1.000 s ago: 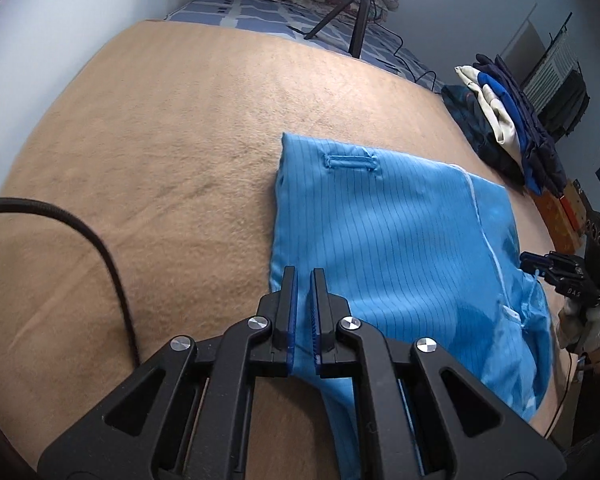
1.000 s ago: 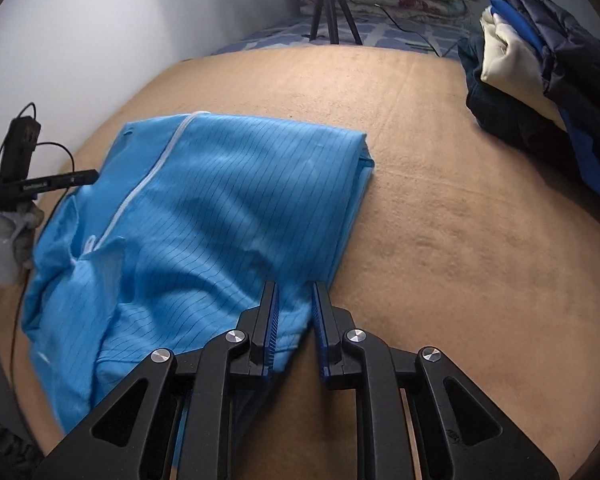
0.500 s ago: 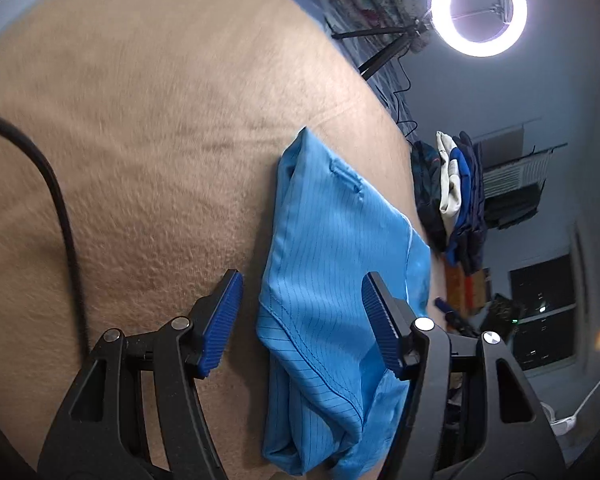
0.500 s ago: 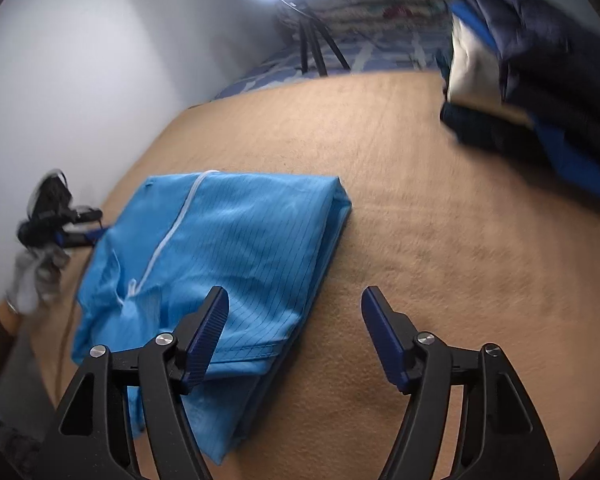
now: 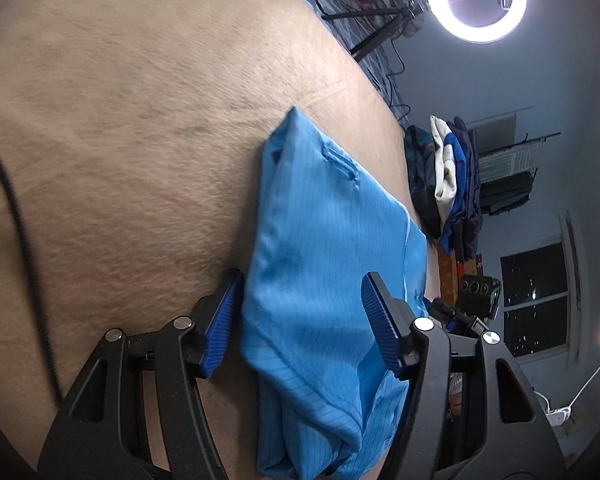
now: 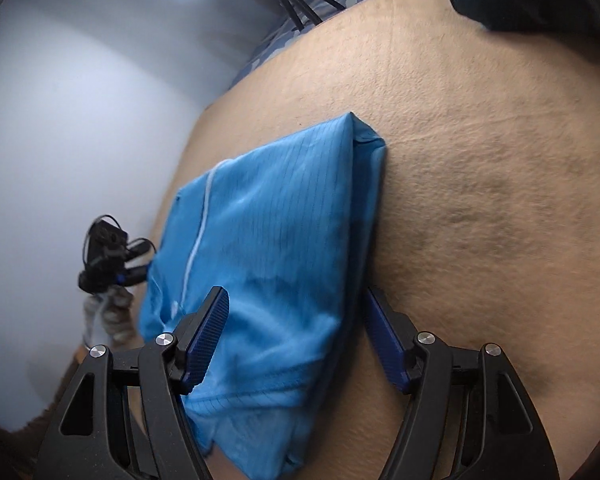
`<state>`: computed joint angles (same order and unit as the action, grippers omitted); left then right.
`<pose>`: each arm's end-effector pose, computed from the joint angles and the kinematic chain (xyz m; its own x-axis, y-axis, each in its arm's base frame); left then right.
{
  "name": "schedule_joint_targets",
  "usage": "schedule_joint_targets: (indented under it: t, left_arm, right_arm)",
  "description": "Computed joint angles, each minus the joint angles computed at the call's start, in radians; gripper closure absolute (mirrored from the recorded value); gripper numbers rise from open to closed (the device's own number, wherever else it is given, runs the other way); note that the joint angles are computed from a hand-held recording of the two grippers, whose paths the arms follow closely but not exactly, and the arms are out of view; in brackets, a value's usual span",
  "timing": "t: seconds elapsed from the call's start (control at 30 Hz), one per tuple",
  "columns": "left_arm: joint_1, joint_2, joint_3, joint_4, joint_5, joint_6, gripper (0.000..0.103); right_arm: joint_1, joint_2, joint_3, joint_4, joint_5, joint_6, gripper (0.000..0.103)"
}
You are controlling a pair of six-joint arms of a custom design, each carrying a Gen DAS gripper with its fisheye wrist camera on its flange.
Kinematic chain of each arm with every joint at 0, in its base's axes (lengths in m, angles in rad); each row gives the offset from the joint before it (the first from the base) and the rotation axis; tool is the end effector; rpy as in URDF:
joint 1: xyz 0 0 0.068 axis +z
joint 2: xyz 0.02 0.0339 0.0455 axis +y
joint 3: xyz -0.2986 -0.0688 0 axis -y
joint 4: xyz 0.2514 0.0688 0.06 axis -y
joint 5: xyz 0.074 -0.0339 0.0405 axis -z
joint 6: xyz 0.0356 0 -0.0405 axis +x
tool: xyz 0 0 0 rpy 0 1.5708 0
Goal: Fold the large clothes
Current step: 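Open both tools and reposition them at the sides of the folded coat, then grasp the folded coat with both tools and lift it off the bed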
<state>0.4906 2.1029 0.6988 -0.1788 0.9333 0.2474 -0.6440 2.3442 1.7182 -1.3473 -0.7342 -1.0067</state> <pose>0.2527 0.1026 0.0377 -0.9259 -0.3293 -0.1850 -0.0642 0.6199 -0.7820 0.3567 -0.2380 0.1361 -0.9474 -0.0732 -0.3115 -0.2713 0.7000 0.6606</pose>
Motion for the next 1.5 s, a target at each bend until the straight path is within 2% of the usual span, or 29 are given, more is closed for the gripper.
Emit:
schedule_joint_targets:
  t: [0.2,0.27,0.33,0.43,0.6,0.73,0.8,0.93,1.03,1.13,1.3,1.5]
  left_arm:
    - [-0.093,-0.014,-0.033,0.127,-0.039,-0.091,0.058]
    - [-0.119,-0.035,-0.055,0.166,-0.080,-0.110,0.066]
    - [-0.145,-0.069,-0.091,0.225,-0.134,-0.144,0.078]
    - [-0.180,-0.132,-0.149,0.299,-0.212,-0.178,0.088]
    - [-0.288,-0.281,-0.251,0.399,-0.369,-0.254,0.096]
    - [-0.340,-0.384,-0.306,0.417,-0.439,-0.295,0.097]
    - [-0.343,-0.427,-0.327,0.406,-0.447,-0.294,0.098]
    - [-0.374,-0.538,-0.365,0.364,-0.473,-0.308,0.098]
    - [-0.412,-0.652,-0.391,0.312,-0.497,-0.329,0.099]
    - [-0.468,-0.781,-0.410,0.247,-0.533,-0.350,0.099]
    - [-0.666,-0.973,-0.395,0.134,-0.663,-0.444,0.099]
    - [-0.916,-1.047,-0.322,0.067,-0.807,-0.570,0.099]
  right_arm:
    - [0.033,0.012,-0.016,0.000,-0.057,0.021,0.040]
    - [0.041,-0.011,-0.050,0.017,-0.059,0.023,0.047]
    - [0.053,-0.025,-0.072,0.034,-0.048,0.030,0.066]
    - [0.058,-0.069,-0.123,0.099,-0.024,0.059,0.079]
    - [0.071,-0.201,-0.253,0.236,0.028,0.103,0.091]
    - [0.107,-0.342,-0.370,0.364,0.095,0.145,0.096]
    - [0.126,-0.426,-0.438,0.428,0.134,0.154,0.096]
    - [0.142,-0.523,-0.502,0.468,0.178,0.159,0.098]
    - [0.156,-0.575,-0.512,0.456,0.188,0.167,0.098]
    - [0.120,-0.628,-0.508,0.413,0.190,0.112,0.098]
    - [0.049,-0.689,-0.481,0.345,0.183,0.024,0.098]
    - [-0.039,-0.712,-0.382,0.254,0.154,-0.045,0.098]
